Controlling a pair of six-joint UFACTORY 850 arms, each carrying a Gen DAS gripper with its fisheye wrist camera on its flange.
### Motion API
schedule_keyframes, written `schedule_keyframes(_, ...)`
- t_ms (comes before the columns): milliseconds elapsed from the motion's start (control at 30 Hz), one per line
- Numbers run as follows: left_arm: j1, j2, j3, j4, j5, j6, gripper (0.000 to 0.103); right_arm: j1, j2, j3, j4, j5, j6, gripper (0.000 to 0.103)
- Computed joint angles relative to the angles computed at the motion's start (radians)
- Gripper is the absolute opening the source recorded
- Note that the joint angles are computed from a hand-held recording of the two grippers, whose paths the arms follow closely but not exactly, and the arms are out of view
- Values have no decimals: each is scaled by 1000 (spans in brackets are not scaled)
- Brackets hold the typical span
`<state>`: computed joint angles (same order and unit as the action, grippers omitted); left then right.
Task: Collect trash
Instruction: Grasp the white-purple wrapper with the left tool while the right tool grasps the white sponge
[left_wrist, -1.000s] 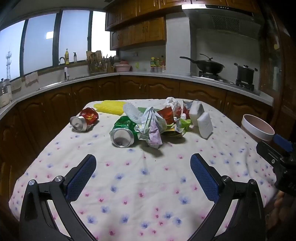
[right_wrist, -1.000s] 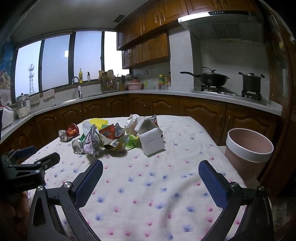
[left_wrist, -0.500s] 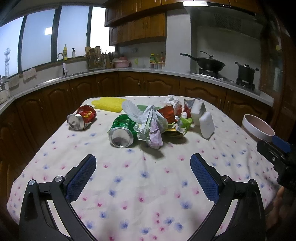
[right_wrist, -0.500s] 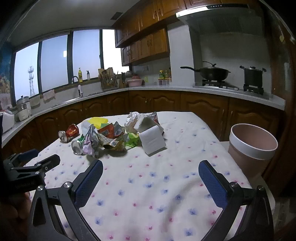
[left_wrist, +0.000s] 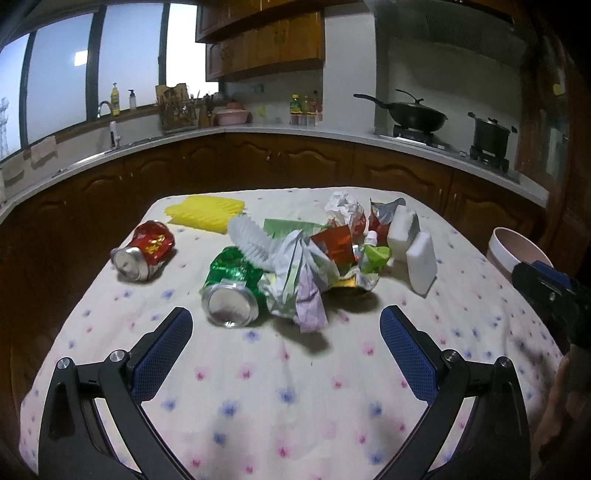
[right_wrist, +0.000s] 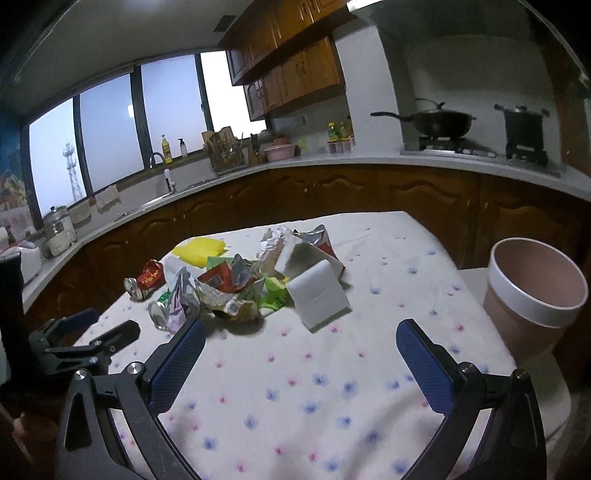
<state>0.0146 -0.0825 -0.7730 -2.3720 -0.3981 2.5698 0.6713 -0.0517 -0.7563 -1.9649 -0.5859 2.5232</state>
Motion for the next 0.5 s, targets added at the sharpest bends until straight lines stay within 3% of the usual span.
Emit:
schedule_keyframes(100, 0, -37, -52, 83, 17, -88, 100, -38, -23, -32, -83, 46, 80, 102)
schedule_keyframes(267, -4, -103, -136, 274, 43, -284, 94, -109, -96, -116, -150, 170, 107, 91)
schedule_keyframes(500, -15, -180, -233, 487, 76, -510, 80, -180, -199, -228, -70, 308, -32, 87)
